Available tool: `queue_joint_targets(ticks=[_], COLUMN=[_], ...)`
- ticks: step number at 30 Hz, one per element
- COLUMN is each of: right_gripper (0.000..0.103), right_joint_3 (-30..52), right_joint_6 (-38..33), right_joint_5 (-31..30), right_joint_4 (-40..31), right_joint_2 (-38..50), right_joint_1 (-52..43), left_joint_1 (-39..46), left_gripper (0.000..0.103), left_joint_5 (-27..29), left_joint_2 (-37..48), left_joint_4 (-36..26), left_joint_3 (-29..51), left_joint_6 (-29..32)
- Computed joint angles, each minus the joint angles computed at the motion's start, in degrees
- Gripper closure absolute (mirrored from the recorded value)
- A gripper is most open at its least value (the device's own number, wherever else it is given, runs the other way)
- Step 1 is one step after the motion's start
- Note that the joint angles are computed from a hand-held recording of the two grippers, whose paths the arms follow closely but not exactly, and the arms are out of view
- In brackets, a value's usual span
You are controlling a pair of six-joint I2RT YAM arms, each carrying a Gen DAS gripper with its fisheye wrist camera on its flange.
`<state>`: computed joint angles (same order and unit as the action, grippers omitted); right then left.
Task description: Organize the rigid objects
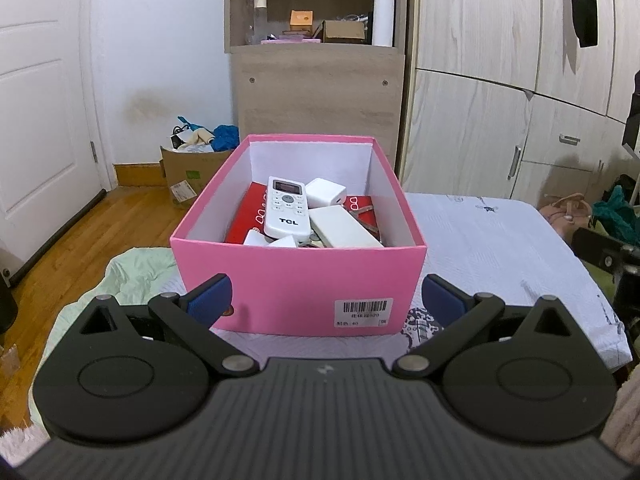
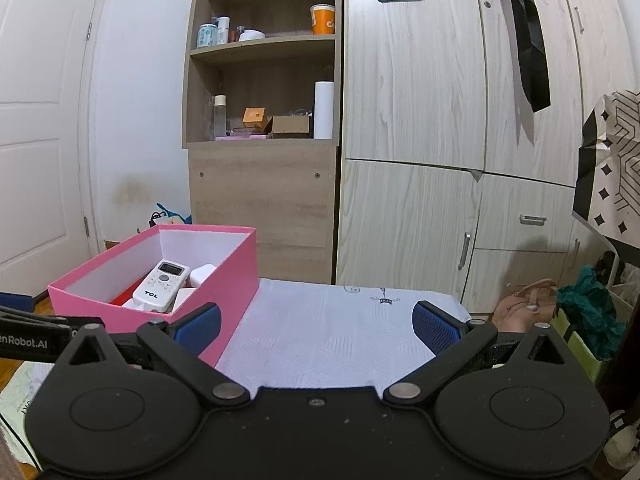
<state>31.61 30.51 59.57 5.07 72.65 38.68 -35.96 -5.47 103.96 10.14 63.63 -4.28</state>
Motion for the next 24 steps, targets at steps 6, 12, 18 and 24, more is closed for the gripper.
queue_joint_targets(ticks=[6, 12, 18, 24], right_gripper=[0.0, 0.0, 0.0, 0.0], right_joint_3=[0.4, 0.8, 1.2, 1.4], right_joint_6=[1.5, 2.0, 2.3, 2.7], right_joint_5=[-0.3, -0.2, -0.3, -0.2], right_joint_4=[-1.9, -2.6, -3.4, -3.8], right_joint_2=[0.4, 0.8, 0.9, 1.2], right_joint_1=[-0.5, -0.3, -0.3, -0.1], left_joint_1=[0.1, -0.1, -0.1, -0.8], left_gripper=[0.0, 0.0, 0.0, 0.0], left_joint_5=[1.6, 1.5, 3.1, 1.9], left_joint_2=[0.2, 0.0, 0.3, -0.1], left_joint_4=[-1.3, -1.4, -5.3, -4.1], left_joint_3=[0.3, 0.0, 2.0, 1.0], left_joint_6=[-0.6, -0.5, 0.6, 2.9])
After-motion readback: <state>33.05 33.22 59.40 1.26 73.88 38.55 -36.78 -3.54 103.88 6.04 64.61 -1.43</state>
